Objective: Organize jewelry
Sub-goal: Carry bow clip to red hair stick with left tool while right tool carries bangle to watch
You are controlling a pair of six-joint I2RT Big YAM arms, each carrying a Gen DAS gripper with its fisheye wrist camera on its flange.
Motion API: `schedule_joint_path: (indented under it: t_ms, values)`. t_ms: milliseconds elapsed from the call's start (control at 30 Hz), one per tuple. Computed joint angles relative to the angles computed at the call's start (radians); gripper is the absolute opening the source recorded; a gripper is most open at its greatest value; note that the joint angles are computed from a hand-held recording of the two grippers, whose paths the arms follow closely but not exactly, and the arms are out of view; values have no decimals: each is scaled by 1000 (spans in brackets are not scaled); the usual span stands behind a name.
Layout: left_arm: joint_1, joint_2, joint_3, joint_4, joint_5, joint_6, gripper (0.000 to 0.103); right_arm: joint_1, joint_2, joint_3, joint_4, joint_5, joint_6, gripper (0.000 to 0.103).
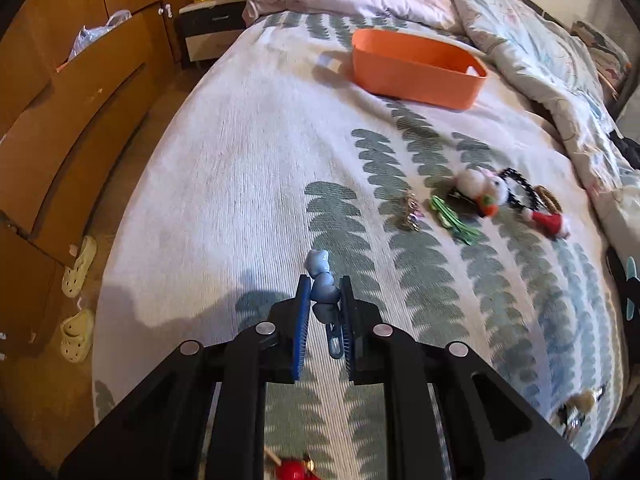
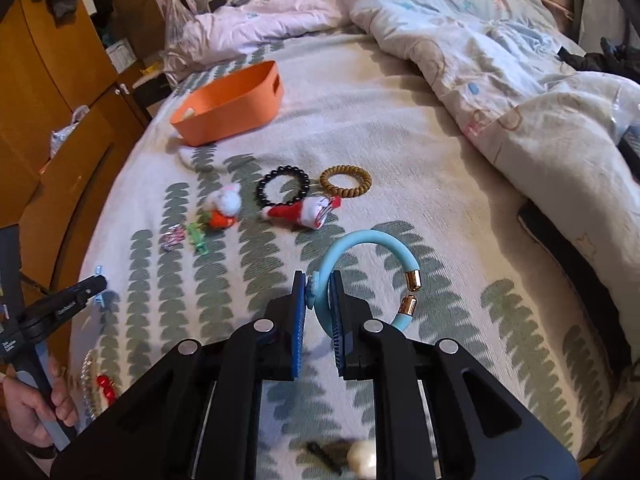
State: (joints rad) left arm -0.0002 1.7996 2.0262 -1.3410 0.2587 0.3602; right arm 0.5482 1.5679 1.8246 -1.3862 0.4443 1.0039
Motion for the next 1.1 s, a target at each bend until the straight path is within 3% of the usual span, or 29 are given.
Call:
schedule_joint_path:
  t_ms: [333,567,733,1100]
  values:
    - [49,-128,-143,23,28,64,15,154,-47,-1,-52,76,96,13]
    - [73,-205,-264,58,14,115,15,190,-63,-59,-30,58,145,13]
    - [79,-240,-321,82,3,131,15,211,-43,-75,-4,25,132,13]
    - [67,-313,-423,191,-41,139,15,229,17,-25,-76,40,150,13]
